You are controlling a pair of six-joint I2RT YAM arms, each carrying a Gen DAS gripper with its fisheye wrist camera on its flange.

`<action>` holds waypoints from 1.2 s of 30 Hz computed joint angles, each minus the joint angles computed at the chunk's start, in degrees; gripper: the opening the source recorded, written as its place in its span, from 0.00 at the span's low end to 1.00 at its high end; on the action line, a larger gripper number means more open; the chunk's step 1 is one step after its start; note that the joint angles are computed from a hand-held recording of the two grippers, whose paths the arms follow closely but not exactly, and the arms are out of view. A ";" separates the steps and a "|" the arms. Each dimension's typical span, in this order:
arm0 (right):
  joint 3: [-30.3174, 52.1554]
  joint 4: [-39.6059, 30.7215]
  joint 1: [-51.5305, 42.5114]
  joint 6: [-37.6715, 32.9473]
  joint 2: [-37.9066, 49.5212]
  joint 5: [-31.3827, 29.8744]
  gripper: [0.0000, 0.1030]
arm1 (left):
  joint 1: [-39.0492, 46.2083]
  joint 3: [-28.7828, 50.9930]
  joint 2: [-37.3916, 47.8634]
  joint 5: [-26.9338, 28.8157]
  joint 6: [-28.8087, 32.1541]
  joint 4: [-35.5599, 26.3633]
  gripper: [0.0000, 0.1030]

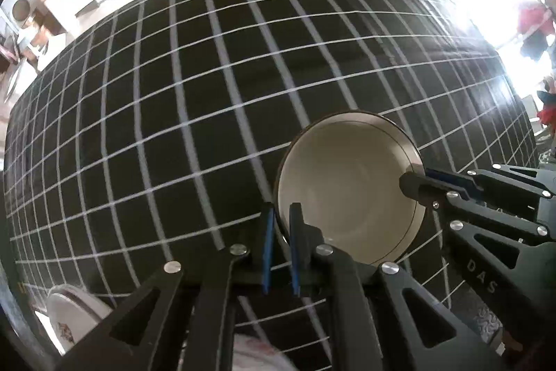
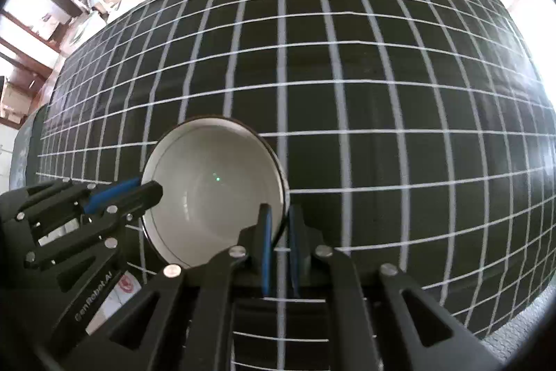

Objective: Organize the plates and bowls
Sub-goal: 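Carry the patterned bowl with the right gripper and lower it into the bowl stack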

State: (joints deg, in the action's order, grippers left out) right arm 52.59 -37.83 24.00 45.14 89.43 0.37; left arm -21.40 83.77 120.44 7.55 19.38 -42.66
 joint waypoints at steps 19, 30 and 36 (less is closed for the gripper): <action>18.52 -2.43 7.66 1.36 17.00 1.09 0.12 | 13.69 4.36 3.92 2.39 8.23 -2.37 0.08; 28.59 -7.02 9.91 5.34 23.64 2.71 0.12 | 16.74 3.57 0.81 4.52 7.92 -4.40 0.08; 34.21 -11.86 11.90 6.42 22.82 5.73 0.11 | 18.96 3.13 -5.15 6.34 9.09 -7.47 0.08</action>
